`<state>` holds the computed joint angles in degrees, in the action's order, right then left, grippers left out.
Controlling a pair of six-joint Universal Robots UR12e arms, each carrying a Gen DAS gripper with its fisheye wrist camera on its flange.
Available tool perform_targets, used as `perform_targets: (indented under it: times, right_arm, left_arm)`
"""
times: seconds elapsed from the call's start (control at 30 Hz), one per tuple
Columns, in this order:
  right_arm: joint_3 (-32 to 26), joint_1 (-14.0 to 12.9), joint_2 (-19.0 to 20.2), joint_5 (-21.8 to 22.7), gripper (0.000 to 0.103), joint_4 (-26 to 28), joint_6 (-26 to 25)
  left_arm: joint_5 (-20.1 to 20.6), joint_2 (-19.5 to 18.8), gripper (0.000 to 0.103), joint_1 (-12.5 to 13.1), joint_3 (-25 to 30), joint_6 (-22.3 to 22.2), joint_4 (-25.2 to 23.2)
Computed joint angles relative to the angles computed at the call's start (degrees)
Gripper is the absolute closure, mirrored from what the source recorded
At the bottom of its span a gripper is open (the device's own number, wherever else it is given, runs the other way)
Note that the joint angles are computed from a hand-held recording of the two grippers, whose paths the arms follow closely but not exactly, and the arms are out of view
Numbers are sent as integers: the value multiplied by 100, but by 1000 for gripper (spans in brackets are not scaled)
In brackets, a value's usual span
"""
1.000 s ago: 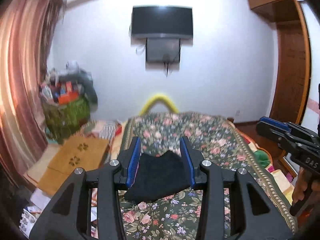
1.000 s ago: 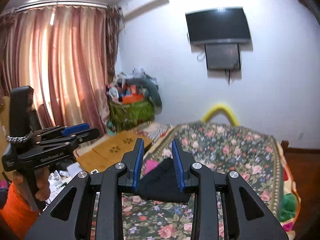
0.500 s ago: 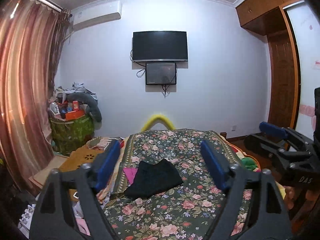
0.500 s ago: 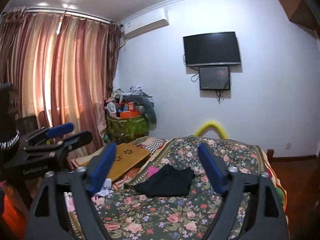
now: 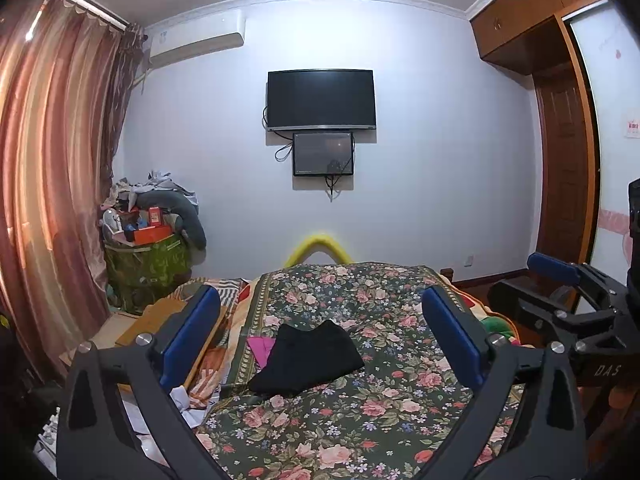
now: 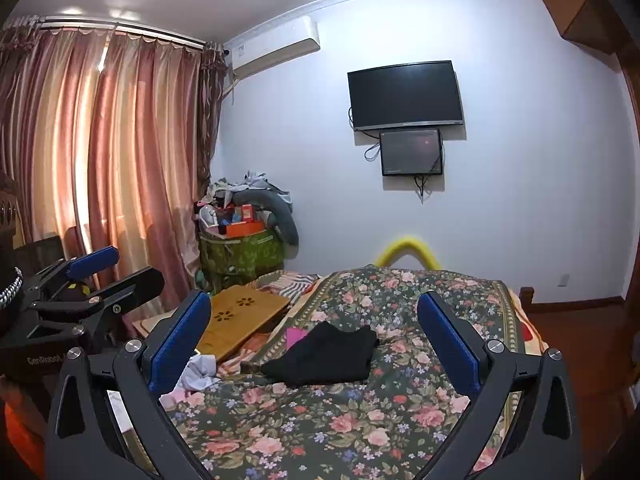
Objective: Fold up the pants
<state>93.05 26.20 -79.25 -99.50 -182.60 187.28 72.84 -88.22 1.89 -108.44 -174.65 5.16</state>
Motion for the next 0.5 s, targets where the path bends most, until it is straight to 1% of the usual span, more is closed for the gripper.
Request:
perform_targets:
  times: [0.3,0.5]
  right_arm:
    - [99,8,-36,-4,0,-48,2]
    - [104,4,-44,-14,0,-13,-13]
  left_arm:
    - [-32,-34,0,5,11,-113,-19]
    - [-42,-63,0,16,39,-89,-87]
